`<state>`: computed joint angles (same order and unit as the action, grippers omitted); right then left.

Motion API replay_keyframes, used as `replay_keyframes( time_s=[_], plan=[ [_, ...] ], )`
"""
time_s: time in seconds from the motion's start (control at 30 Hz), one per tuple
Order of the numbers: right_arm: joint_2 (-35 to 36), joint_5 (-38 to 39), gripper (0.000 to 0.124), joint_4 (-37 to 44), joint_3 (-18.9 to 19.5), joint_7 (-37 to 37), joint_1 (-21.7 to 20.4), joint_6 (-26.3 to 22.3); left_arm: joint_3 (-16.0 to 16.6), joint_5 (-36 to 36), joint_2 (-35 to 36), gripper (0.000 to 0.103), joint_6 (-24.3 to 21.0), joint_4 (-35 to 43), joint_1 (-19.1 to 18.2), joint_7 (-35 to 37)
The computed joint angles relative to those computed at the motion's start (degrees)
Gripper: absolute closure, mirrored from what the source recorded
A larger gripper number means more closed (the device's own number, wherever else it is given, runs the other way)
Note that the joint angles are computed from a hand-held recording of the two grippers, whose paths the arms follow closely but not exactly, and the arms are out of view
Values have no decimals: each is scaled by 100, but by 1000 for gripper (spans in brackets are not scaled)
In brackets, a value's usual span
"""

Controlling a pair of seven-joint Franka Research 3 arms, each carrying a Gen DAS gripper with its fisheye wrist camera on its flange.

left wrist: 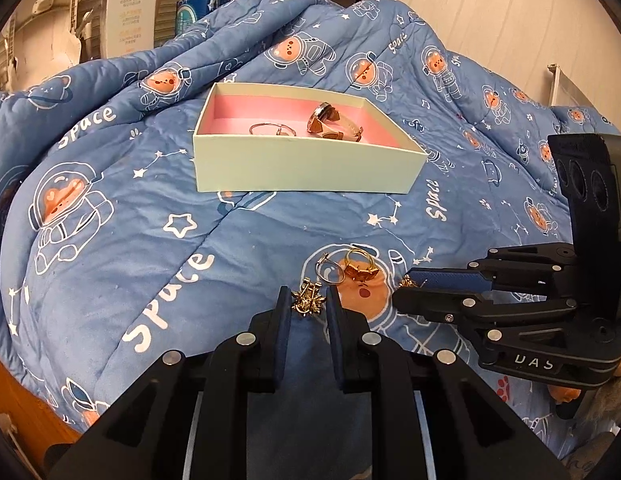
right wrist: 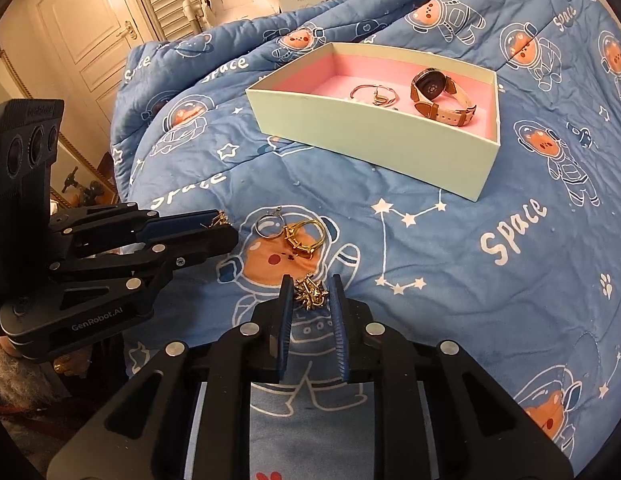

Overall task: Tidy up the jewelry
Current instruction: 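Carry the star earrings with both tools into the box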

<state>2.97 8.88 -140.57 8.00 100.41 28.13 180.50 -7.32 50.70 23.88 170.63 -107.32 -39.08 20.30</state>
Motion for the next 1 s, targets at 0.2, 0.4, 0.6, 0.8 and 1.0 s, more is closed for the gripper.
replay_keyframes(
  time_s=[0.2, 0.4, 0.6, 0.8, 1.0],
  plan=[
    [-120, 1304, 105, 48, 352, -1081, -147, 12, -7, -43, -104, 86, 145, -28, 28, -19],
    [-195, 2761, 105, 265, 436, -2324, -84, -40, -83, -277, -102, 86, 240, 68, 132, 195],
    [-213, 2668, 105, 453, 263, -2412, -44, -98, -184, -693, 0, 86, 215, 355, 286, 689],
    [-105, 1802, 105, 753, 75, -1966, -165, -313, -609, -1548, 291, 86, -171, 905, 664, 1815],
    [115, 792, 105, 1167, -149, -1308, -333, -626, -1011, -2570, 815, 86, -974, 1828, 943, 3052]
  ],
)
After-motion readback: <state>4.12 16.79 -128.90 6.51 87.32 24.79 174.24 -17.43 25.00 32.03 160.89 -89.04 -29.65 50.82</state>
